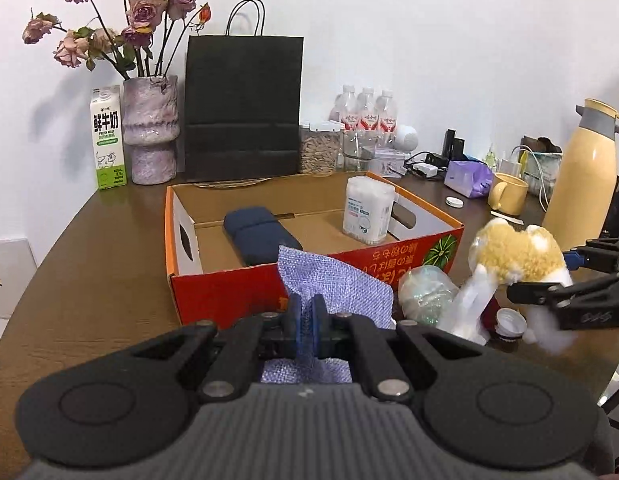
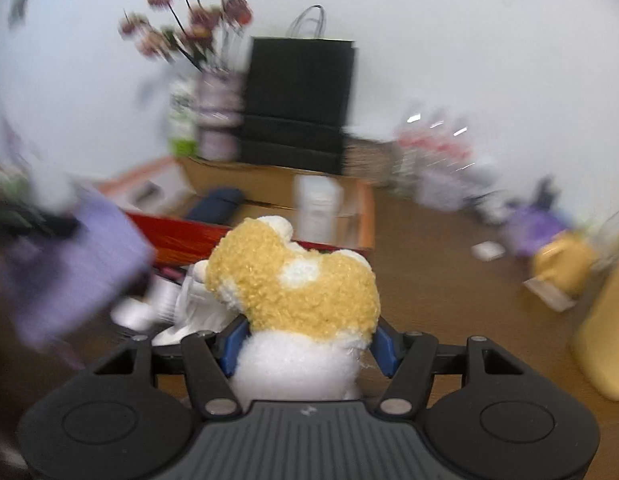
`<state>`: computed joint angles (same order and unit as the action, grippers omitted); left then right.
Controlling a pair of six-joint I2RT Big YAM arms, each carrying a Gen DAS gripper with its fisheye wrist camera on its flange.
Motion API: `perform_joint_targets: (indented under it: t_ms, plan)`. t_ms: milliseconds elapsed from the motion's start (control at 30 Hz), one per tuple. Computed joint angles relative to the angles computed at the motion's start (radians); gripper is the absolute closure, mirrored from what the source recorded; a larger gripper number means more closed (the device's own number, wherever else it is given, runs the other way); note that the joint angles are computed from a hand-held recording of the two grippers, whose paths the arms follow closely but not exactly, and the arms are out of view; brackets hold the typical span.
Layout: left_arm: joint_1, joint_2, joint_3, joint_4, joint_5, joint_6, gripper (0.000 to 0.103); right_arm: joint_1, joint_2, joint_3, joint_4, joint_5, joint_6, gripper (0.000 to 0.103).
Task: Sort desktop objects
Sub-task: 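Lift the lavender cloth and plush toy into the box and release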
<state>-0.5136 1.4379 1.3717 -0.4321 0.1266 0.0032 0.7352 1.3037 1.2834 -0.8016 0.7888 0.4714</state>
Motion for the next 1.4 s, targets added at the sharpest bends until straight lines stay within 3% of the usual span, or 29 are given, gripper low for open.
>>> perform_joint_targets:
  t_ms: [233,400,533,633,867,1033,1267,1400]
  plan:
    - [-0.032,0.009,0.006,0.057,-0.015,-0.041,0.098,-0.023,-0.016,-0.015,0.04,-0.005,-0.004,0.042]
    - [-0.033,0.032,0.032,0.188,-0.074,-0.087,0.098,-0.046,-0.041,-0.023,0.152,-0.007,-0.079,0.042]
    - [-0.01,0.07,0.094,0.24,-0.139,-0.146,0.098,-0.085,-0.03,0.009,0.238,-0.045,-0.155,0.042]
    - [0.013,0.108,0.159,0.249,-0.138,-0.206,0.098,-0.125,0.012,0.064,0.282,-0.095,-0.21,0.042]
    - [0.03,0.233,0.321,0.173,-0.128,-0.261,0.098,-0.206,0.175,0.241,0.293,-0.242,-0.24,0.042]
    - [0.041,0.319,0.421,0.11,-0.113,-0.27,0.098,-0.248,0.303,0.349,0.256,-0.315,-0.195,0.042]
    - [0.045,0.432,0.552,-0.057,-0.058,-0.25,0.097,-0.284,0.367,0.366,0.253,-0.356,-0.164,0.042]
    - [0.04,0.446,0.558,-0.082,-0.073,-0.239,0.097,-0.287,0.375,0.36,0.243,-0.372,-0.166,0.042]
